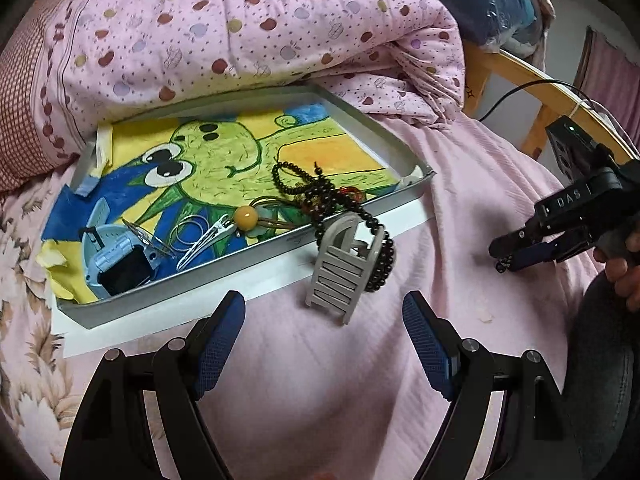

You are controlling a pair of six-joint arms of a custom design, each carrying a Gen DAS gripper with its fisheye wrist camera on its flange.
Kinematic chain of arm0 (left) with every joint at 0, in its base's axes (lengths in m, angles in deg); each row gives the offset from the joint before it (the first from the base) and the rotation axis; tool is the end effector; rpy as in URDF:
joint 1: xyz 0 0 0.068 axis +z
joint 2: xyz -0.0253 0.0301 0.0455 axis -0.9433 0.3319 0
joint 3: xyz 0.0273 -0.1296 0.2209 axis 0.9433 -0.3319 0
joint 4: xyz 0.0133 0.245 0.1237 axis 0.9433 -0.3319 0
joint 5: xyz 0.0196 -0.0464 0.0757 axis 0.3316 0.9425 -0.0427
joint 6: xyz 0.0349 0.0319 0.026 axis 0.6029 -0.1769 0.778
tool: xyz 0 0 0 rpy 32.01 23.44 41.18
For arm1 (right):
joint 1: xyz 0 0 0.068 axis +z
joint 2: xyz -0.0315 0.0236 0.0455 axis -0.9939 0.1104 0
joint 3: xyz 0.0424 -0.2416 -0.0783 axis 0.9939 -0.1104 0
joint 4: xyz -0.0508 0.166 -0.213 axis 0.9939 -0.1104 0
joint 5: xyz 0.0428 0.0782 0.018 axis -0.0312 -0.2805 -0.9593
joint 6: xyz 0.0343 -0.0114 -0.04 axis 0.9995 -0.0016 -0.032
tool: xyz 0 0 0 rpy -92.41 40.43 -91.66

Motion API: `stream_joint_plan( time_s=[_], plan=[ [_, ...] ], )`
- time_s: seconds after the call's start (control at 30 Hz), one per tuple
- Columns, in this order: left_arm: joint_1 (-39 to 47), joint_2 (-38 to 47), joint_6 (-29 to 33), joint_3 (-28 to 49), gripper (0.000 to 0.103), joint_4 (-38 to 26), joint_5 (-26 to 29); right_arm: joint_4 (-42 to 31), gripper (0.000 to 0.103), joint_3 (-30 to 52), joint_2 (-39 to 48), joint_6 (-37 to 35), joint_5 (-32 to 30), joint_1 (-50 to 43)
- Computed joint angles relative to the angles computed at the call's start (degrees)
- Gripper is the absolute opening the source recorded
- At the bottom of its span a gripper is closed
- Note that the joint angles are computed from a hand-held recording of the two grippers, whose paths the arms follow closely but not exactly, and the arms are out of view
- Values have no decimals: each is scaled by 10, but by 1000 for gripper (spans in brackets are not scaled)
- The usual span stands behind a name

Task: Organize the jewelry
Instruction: 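Reach the right gripper to the black beaded bracelet and close on it, then grasp the grey plastic clip with the left gripper while the right holds the bracelet, then carry the grey clip and beaded bracelet into the tray and release them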

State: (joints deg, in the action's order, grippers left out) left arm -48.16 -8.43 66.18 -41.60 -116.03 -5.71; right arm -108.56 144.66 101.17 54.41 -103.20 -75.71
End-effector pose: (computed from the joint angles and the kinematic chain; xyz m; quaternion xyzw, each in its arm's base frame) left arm 0.1828 0.0545 0.1987 0.1373 0.9217 -0.1420 0.3338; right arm 0.2628 0.0488 0.2085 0.1004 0.9775 0.1836 0.0281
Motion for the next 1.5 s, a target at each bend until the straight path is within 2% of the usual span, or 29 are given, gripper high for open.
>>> stream_joint_plan(
  time_s=[0.2,0.4,0.43,0.53,0.6,0.77,0.83,0.93,1.07,1.3,1.5],
  plan=[
    [-9,18,-15,-4,76,28,-6,17,41,-9,-2,22,-6,-12],
    [-23,31,-34,-7,76,51,-14,33,40,-9,3,50,12,-8],
    [-24,33,-38,-8,76,55,-14,34,39,-6,7,51,27,2],
    [-24,37,-45,-8,75,65,-7,50,24,-4,10,49,64,32],
    [-22,38,-47,-9,68,71,-2,72,14,-10,6,35,67,49],
    [-17,52,-47,-2,51,74,18,141,13,-38,-8,3,53,104],
    [-20,55,-44,-1,45,73,24,155,13,-39,-1,-16,76,132],
    [-24,60,-29,3,28,65,30,168,13,-45,-7,-20,48,129],
    [-25,59,-27,3,27,62,27,192,13,-58,-11,-10,-10,121],
    [-18,17,-45,4,24,35,-1,231,13,-62,-49,-23,-35,149],
    [13,-31,-64,30,23,-1,17,274,13,-73,-72,-17,-60,153]
  ],
)
